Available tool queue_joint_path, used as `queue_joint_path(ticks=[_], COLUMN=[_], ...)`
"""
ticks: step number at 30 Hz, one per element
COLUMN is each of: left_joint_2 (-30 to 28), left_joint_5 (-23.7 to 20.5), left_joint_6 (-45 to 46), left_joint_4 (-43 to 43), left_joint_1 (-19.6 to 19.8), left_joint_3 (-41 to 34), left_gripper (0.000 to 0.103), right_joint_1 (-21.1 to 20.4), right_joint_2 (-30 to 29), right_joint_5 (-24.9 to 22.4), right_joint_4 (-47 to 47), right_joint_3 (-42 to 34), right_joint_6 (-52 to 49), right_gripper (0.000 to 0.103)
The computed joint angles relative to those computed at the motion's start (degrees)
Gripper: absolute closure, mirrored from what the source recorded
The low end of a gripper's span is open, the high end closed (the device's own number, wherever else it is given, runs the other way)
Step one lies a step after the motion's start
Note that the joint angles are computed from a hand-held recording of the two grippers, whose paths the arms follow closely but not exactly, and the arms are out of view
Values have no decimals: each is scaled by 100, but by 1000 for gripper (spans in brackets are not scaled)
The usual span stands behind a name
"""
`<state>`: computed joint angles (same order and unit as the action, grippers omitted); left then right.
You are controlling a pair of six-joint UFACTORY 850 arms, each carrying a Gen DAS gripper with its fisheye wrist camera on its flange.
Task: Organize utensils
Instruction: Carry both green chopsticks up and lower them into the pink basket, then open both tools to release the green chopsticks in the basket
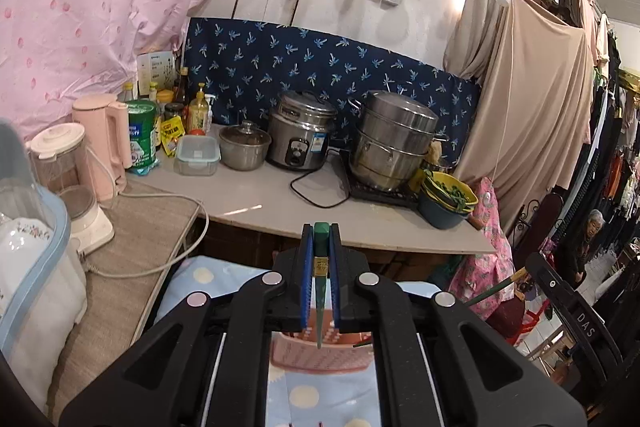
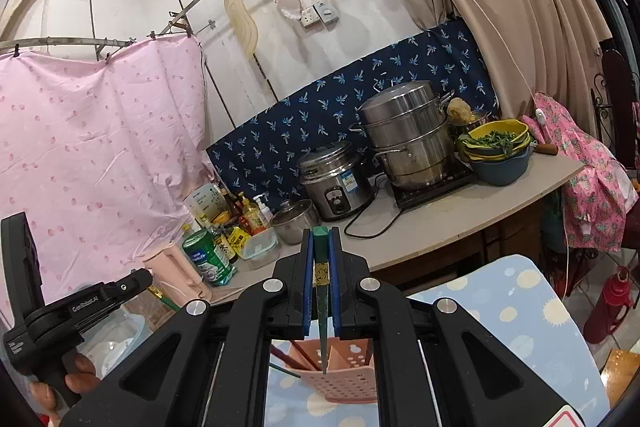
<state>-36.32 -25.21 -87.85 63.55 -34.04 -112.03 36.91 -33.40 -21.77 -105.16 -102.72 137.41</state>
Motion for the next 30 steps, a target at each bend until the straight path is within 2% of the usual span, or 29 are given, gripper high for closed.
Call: queue_joint_path(ticks=[6, 12, 20, 30], left_joint_2=[-558, -903, -1190, -1304], left_joint_5=[-200, -236, -315, -349], left_joint_6=[614, 1216, 1609, 1744], left_joint_4=[-457, -1135, -1611, -1714], left_joint_1=[70, 164, 209, 215], left_joint_3=[-739, -1047, -1206, -1213], left_gripper=[96, 96, 96, 95], right_joint_1=[-144, -209, -242, -247], right_joint_2=[-629, -992, -1342, -1558], right_joint_5=[170, 287, 318, 232], right_joint_4=[1165, 2132, 3287, 4318], right_joint_3=[-841, -1137, -1436, -1654], right_joint_6=[-1300, -2258, -3397, -4448], right_gripper=[96, 96, 96, 96])
